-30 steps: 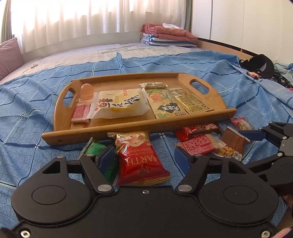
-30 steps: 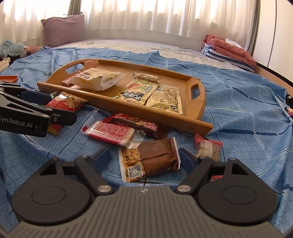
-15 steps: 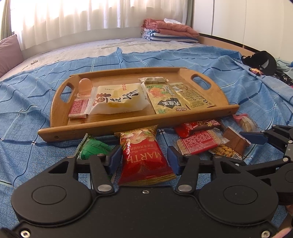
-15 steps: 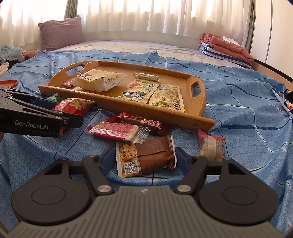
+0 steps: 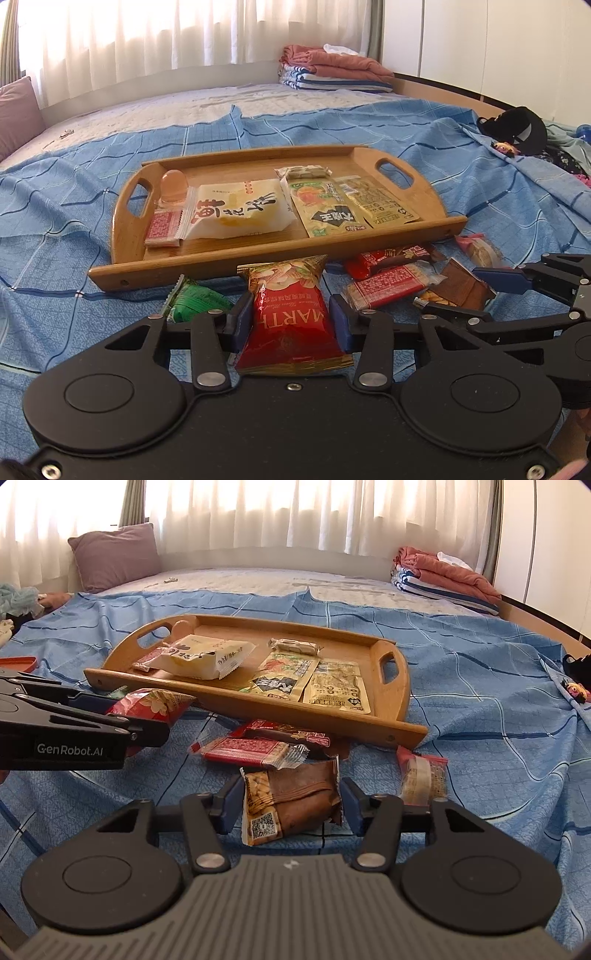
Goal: Organize snacks
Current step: 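Carry the red chip bag and brown bar over the tray with both tools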
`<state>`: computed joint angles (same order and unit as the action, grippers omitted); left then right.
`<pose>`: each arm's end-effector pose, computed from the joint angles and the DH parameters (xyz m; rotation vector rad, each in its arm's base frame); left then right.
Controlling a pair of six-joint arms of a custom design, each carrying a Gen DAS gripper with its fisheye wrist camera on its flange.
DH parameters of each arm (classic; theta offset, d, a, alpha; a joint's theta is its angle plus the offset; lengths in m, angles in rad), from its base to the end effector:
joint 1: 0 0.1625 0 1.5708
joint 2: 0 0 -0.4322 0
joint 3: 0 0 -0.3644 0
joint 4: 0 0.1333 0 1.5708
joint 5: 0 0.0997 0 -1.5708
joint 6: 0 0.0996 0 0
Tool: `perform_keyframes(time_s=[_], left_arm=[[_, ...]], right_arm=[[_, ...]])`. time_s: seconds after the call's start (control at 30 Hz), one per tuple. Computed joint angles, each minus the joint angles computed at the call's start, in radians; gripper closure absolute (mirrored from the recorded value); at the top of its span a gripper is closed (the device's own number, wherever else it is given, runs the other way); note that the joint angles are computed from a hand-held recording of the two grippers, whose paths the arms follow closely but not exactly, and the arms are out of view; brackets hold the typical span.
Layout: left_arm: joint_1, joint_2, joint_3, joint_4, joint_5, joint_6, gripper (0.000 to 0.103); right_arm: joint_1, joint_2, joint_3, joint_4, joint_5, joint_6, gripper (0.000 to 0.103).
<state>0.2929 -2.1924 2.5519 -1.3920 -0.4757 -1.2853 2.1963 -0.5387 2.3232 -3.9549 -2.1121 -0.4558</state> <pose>-0.0811 -0.2562 0.2954 0.3489 2.1223 -1.0727 0.3148 -0.2959 0.0139 1.1171 -2.2829 0.8395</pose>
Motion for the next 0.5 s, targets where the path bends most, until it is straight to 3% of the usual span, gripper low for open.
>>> perform_keyframes(time_s=[0.3, 0.5], left_arm=[[-0.095, -0.03, -0.095, 0.311, -0.008, -0.204, 0.061], [-0.082, -0.017, -0.169, 0.358, 0.023, -0.201, 0.061]], right_arm=[[0.048, -0.065, -0.029, 0.078, -0.039, 0.073, 0.046], [0.08, -0.121, -0.1, 0.216, -0.08, 0.145, 0.046]])
